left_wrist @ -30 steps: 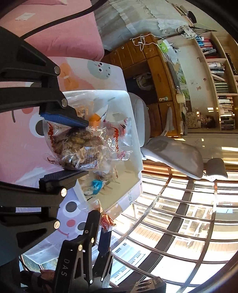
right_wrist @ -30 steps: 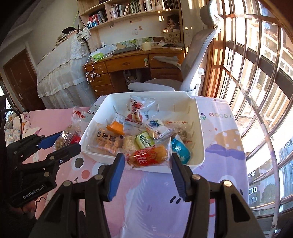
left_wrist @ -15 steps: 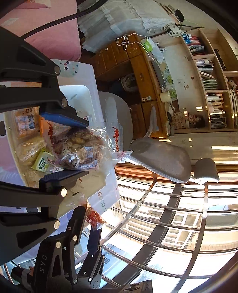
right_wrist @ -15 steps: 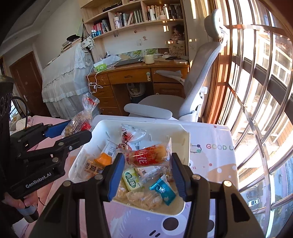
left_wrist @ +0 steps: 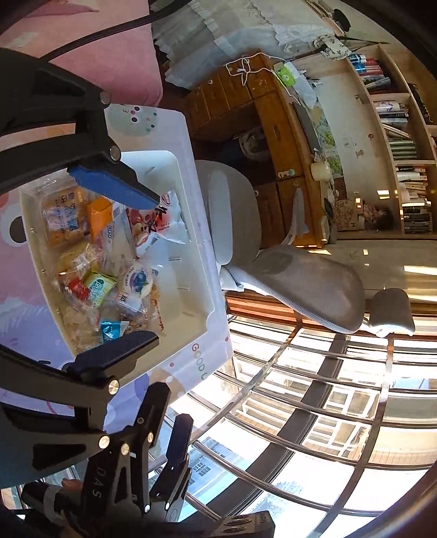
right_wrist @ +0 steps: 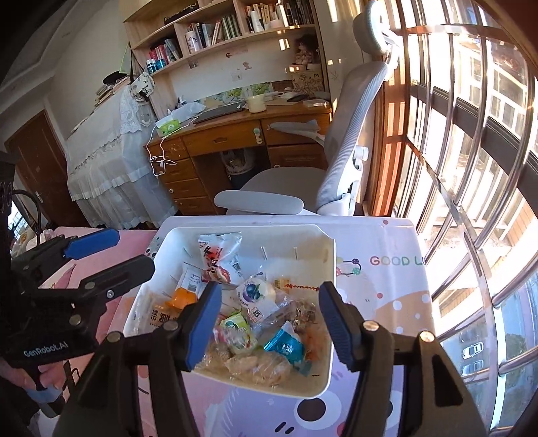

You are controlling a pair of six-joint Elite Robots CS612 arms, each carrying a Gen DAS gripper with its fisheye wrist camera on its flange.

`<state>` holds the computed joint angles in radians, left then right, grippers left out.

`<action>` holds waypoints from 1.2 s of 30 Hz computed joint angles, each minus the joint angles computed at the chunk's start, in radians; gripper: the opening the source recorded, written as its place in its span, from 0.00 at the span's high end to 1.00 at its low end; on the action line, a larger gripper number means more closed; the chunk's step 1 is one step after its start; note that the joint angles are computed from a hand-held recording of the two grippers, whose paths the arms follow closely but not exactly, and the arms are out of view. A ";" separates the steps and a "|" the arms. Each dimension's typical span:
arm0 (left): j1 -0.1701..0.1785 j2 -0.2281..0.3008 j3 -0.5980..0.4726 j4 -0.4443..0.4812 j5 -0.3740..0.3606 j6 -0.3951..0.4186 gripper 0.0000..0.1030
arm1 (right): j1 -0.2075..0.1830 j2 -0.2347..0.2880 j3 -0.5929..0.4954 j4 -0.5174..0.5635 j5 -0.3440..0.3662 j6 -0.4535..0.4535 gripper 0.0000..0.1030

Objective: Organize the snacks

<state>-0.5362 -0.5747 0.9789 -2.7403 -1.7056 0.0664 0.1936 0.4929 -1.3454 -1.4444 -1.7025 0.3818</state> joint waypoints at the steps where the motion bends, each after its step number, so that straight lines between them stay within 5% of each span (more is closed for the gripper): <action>1: 0.003 -0.009 0.015 -0.001 0.003 -0.004 0.28 | 0.001 0.003 -0.008 0.004 0.000 0.010 0.36; 16: 0.079 -0.207 0.421 -0.172 0.064 -0.079 0.23 | 0.095 0.034 -0.116 0.126 -0.043 0.198 0.22; 25: 0.121 -0.286 0.629 -0.206 0.003 -0.176 0.22 | 0.165 0.076 -0.191 0.226 -0.051 0.327 0.18; 36: 0.079 -0.310 0.692 -0.128 -0.021 -0.191 0.22 | 0.189 0.125 -0.301 0.389 -0.037 0.401 0.16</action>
